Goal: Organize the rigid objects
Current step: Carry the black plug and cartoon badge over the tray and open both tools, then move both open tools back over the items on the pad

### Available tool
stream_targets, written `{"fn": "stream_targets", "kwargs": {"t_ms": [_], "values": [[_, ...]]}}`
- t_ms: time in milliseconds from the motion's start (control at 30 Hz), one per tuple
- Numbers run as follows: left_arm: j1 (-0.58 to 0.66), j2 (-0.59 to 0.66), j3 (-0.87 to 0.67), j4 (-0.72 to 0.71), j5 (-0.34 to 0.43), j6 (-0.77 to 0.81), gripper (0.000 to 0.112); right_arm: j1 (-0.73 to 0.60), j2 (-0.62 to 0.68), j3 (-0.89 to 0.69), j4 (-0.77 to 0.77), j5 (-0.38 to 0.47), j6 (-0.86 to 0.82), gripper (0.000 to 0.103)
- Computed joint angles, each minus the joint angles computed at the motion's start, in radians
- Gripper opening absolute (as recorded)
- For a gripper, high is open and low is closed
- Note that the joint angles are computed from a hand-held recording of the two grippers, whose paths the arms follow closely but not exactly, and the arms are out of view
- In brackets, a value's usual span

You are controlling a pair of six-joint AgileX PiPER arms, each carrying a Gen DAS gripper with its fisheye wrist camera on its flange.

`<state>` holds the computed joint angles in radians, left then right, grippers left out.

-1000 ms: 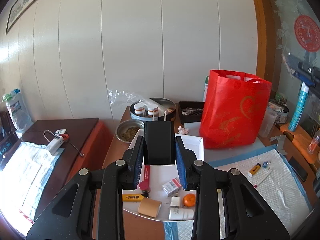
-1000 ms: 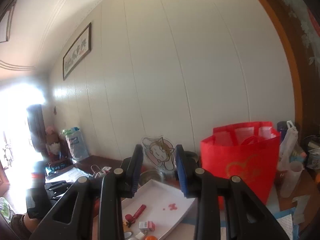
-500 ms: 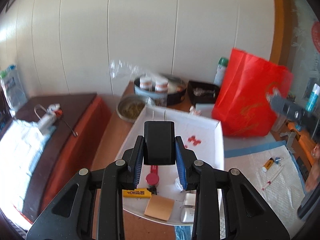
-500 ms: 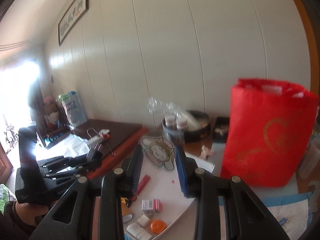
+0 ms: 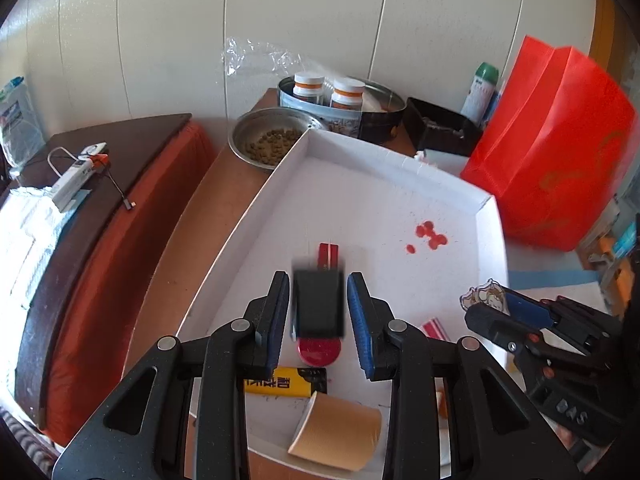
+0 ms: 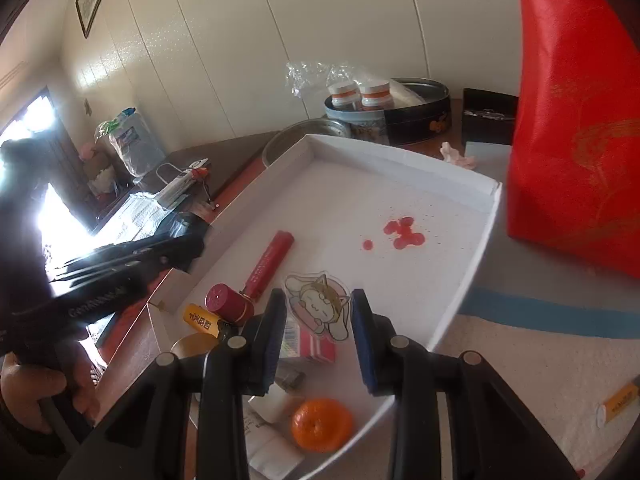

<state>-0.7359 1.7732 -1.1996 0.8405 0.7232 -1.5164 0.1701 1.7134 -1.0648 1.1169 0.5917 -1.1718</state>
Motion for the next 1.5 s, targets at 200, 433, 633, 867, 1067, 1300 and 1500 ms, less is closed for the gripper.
{"fn": "stream_targets", "kwargs": {"t_ms": [200,433,633,867,1067,1300,1500], "values": [[-0.035,0.013,0.009,0.100,0.104,-0.130,0.103,0.018,-0.019,0.054,0.084,-0.049,-0.108,0.092],[-0.070,-0.050,0.053,0.110,0.177,-0.207,0.103,0.026,-0.141,0.188,0.279,-0.076,-0.356,0.103],[-0.140,-0.094,0.058,0.127,0.246,-0.225,0.103,-0.007,-0.272,0.265,0.330,-0.032,-0.400,0.103],[-0.247,-0.162,0.069,0.161,0.352,-0.271,0.103,-0.178,-0.450,0.366,0.407,0.056,-0.482,0.103],[-0.309,-0.162,0.055,0.161,0.370,-0.284,0.103,-0.511,-0.510,0.388,0.439,0.198,-0.422,0.103],[-0.374,-0.067,0.018,0.120,0.243,-0.284,0.103,-0.740,-0.472,0.392,0.367,0.310,-0.396,0.103],[-0.401,0.043,-0.088,0.049,0.184,-0.221,0.103,-0.869,-0.451,0.388,0.319,0.396,-0.435,0.103]]}}
